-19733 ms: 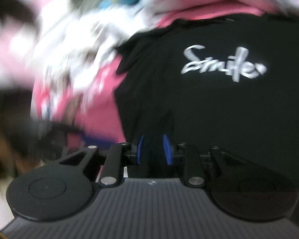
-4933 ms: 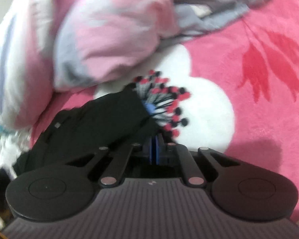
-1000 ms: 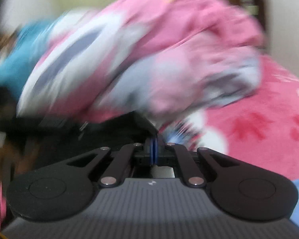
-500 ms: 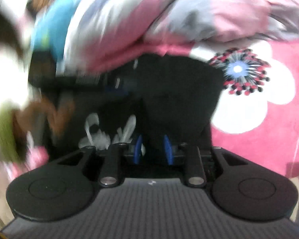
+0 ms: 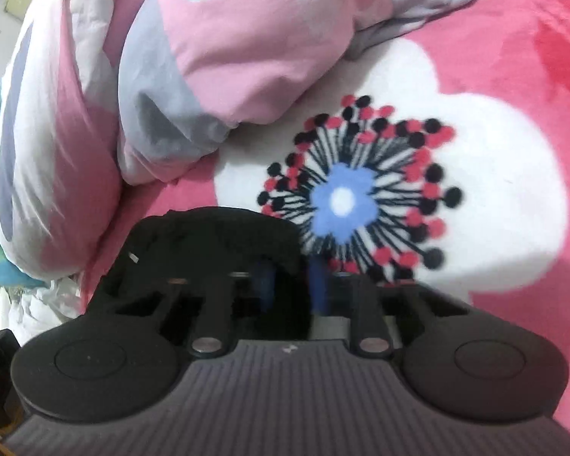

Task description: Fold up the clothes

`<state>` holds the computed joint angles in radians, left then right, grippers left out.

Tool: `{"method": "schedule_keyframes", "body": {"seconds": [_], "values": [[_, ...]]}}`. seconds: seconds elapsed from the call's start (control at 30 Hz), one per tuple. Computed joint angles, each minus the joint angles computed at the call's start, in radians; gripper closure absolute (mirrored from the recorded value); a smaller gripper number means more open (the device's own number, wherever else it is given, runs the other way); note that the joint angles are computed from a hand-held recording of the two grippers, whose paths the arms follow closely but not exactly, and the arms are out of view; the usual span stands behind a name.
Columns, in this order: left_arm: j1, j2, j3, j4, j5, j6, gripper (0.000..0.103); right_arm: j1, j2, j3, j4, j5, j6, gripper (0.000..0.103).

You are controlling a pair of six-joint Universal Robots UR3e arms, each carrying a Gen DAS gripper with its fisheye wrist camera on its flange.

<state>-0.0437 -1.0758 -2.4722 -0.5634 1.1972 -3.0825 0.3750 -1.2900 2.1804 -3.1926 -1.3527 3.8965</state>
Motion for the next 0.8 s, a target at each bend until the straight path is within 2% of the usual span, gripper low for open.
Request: {"method": "schedule_keyframes", "body": {"seconds": [0.13,0.27,0.43,0.47,0.53,0.63,0.67,0.73,0.8], "values": [[-0.007,-0.099,0.013,0.132,-0.020,-0.070,0.098,0.053,-0.016,-0.112,0.074,-0.128,-0.130,0.100],[-0.082,-0.308,0.104,0.313,0.027,-0.155,0.098,0.073,0.003,-0.251,0.164,-0.255,-0.285,0.100],[-0.140,-0.458,0.168,0.393,0.096,-0.170,0.098,0.083,0.132,-0.377,0.262,-0.337,-0.426,0.100],[-0.130,-0.454,0.160,0.396,0.085,-0.166,0.098,0.091,0.165,-0.392,0.268,-0.379,-0.427,0.098],[-0.100,-0.423,0.138,0.380,0.056,-0.154,0.095,0.060,0.156,-0.329,0.199,-0.361,-0.386,0.097],[-0.024,-0.339,0.085,0.330,-0.022,-0.134,0.083,0.017,0.062,-0.203,0.112,-0.350,-0.227,0.089],[0.003,-0.302,0.066,0.307,-0.042,-0.121,0.077,0.015,0.007,-0.160,0.111,-0.358,-0.206,0.089],[0.060,-0.215,0.032,0.247,-0.078,-0.087,0.072,0.017,-0.113,-0.094,0.150,-0.358,-0.192,0.088],[0.136,-0.113,-0.001,0.150,-0.129,-0.024,0.071,0.036,-0.231,-0.054,0.228,-0.335,-0.217,0.087]]}}
